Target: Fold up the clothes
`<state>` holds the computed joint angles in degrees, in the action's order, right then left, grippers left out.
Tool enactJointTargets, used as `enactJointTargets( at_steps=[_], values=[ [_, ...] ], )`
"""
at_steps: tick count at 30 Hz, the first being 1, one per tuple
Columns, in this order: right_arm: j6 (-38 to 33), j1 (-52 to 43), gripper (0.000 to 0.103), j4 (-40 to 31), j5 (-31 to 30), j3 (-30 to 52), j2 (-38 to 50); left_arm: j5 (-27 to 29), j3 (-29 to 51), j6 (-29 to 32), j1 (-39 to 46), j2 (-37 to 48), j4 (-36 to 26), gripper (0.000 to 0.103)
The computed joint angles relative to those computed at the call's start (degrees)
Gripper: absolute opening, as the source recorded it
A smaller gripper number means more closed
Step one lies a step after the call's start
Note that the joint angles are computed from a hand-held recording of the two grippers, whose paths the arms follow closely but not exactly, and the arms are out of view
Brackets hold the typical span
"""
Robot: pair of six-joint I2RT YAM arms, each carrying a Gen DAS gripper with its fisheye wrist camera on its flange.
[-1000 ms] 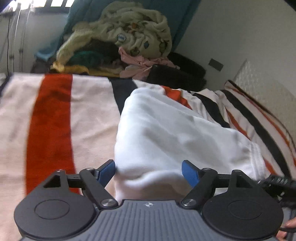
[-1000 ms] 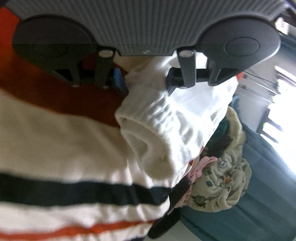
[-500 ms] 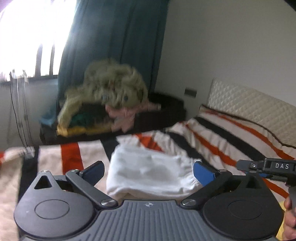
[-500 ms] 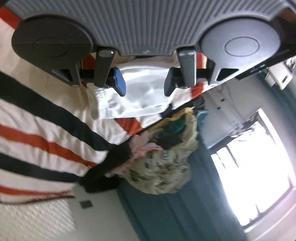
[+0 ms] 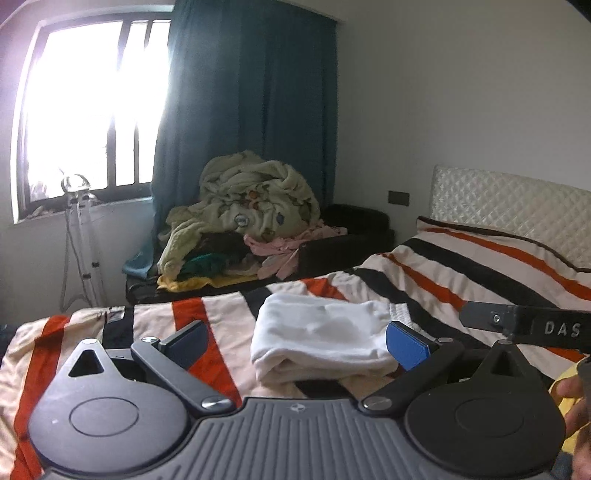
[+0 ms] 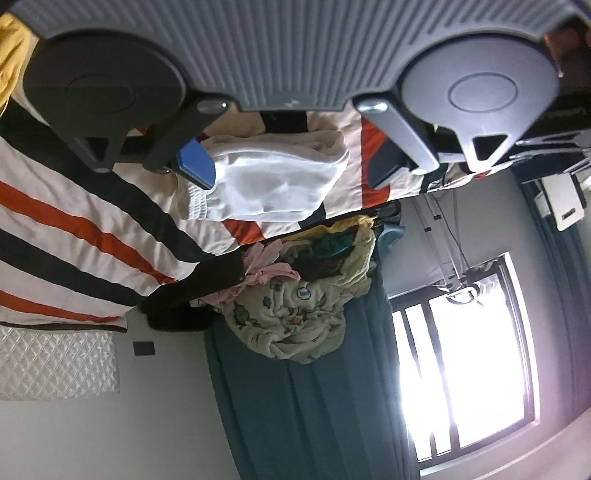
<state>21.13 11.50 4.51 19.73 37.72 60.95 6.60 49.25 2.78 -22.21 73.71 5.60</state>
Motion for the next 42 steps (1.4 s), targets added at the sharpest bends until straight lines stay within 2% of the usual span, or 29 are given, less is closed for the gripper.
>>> enactJointTargets(
  at_steps=[7,12,16,21,29,42],
  values=[
    [-1.48,5.13,0.090,12.59,9.30,-4.98,7.20,2.67,-5.25,-0.49,3.30,1.04,6.20,0.103],
    [-3.84,6.46,0.090,20.01,13.07,-5.46,13.22,2.20,-5.60,-0.41,3.34,5.13,9.02,0.103],
    [-2.69,6.69,0.090,26.52,12.84,-6.10,20.82,1.49,-5.74,-0.53,3.47,9.15,11.93,0.103],
    [-1.44,5.75,0.090,26.62,11.70,-4.21,24.90,0.73,-6.02,-0.52,3.84,12.23,13.81,0.103],
    [-2.32,7.18,0.090,25.64,14.45,-2.97,26.34,0.41,-5.69,-0.38,4.47,13.26,13.49,0.103],
    [-3.33,7.71,0.090,24.20,15.20,-1.89,27.10,-1.04,-6.19,-1.08,4.34,13.32,13.43,0.103]
  ],
)
